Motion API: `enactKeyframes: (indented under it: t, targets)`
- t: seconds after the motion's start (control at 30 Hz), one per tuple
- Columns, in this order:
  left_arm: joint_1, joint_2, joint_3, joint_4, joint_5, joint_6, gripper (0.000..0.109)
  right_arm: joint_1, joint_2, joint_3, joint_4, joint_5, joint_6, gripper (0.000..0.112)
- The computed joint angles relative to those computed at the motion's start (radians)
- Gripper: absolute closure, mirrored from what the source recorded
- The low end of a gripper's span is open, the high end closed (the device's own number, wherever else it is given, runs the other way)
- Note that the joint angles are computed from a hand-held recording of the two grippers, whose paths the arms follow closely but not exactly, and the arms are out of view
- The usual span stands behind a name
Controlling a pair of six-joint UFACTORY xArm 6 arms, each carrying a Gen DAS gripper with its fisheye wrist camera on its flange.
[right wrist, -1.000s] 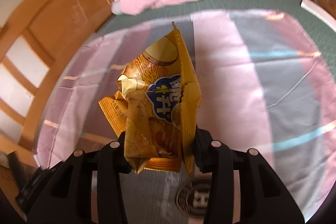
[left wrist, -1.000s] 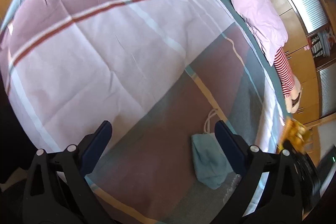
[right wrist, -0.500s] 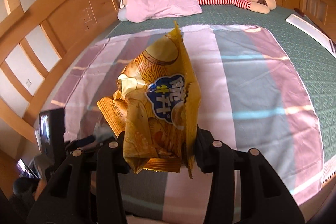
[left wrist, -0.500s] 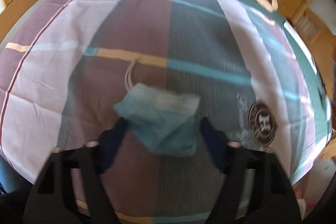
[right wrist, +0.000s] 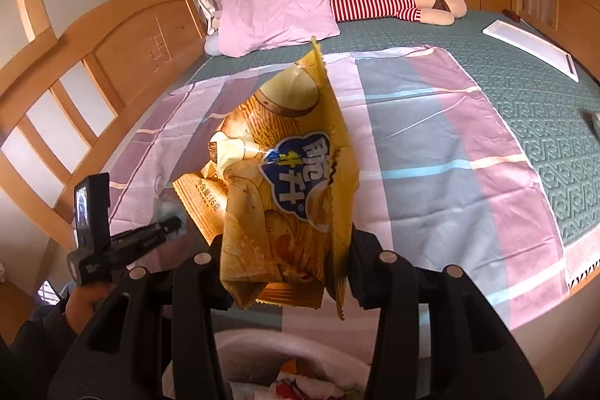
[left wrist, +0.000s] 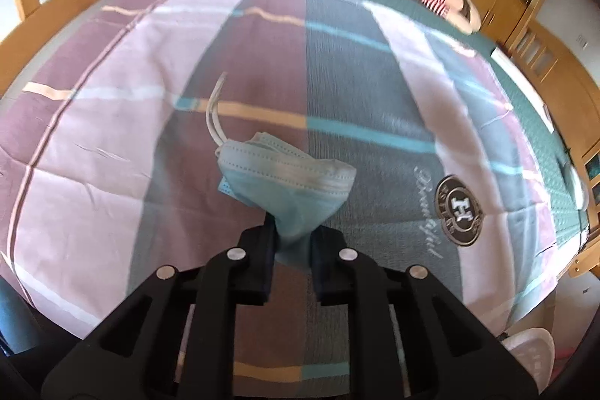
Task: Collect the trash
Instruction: 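Carry the mask and chip bag to the white basket and release both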
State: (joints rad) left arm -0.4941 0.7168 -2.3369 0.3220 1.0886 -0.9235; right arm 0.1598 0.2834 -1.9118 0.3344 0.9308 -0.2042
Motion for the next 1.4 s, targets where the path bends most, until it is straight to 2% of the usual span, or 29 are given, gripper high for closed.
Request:
enactKeyframes:
  t: [0.1, 0.2, 0.27, 0.33, 0.43, 0.63, 0.9, 0.97, 1.03, 1.13, 1.27, 1.4]
  targets:
    - [-0.014, -0.085, 0.125, 0.074, -0.072, -0.05, 0.092, -0.001, -0.086, 0.117, 0.032, -0.042, -0.028, 0.067]
    - [-0.042, -0.186, 0.26, 0.214, -0.104, -0.109, 0.092, 0.002, -0.186, 0.242, 0.046, -0.09, -0.065, 0.067]
    - [-0.068, -0.271, 0.37, 0.309, -0.12, -0.196, 0.092, -0.001, -0.258, 0.328, 0.06, -0.12, -0.097, 0.067]
    - [-0.099, -0.335, 0.444, 0.357, -0.135, -0.26, 0.092, -0.004, -0.32, 0.402, 0.072, -0.133, -0.117, 0.067]
    - [-0.161, -0.4, 0.512, 0.394, -0.175, -0.276, 0.092, -0.01, -0.381, 0.477, 0.061, -0.122, -0.116, 0.067]
    - [-0.245, -0.463, 0.54, 0.367, -0.243, -0.236, 0.092, -0.025, -0.49, 0.573, 0.075, -0.115, -0.129, 0.067]
    - [-0.355, -0.527, 0.57, 0.424, -0.182, -0.267, 0.092, -0.063, -0.616, 0.647, 0.124, -0.12, -0.172, 0.067]
    - [-0.366, -0.526, 0.57, 0.396, -0.169, -0.257, 0.092, -0.072, -0.639, 0.668, 0.126, -0.107, -0.19, 0.067]
    - [-0.369, -0.515, 0.557, 0.38, -0.159, -0.249, 0.092, -0.082, -0.644, 0.683, 0.134, -0.071, -0.191, 0.067]
    - [-0.377, -0.496, 0.532, 0.379, -0.152, -0.239, 0.092, -0.088, -0.621, 0.7, 0.141, 0.055, -0.164, 0.064]
    - [-0.378, -0.485, 0.525, 0.364, -0.156, -0.214, 0.092, -0.011, -0.635, 0.768, -0.07, 0.043, -0.085, 0.046]
    - [-0.379, -0.465, 0.508, 0.322, -0.16, -0.17, 0.092, -0.006, -0.657, 0.772, -0.126, -0.021, -0.074, 0.036]
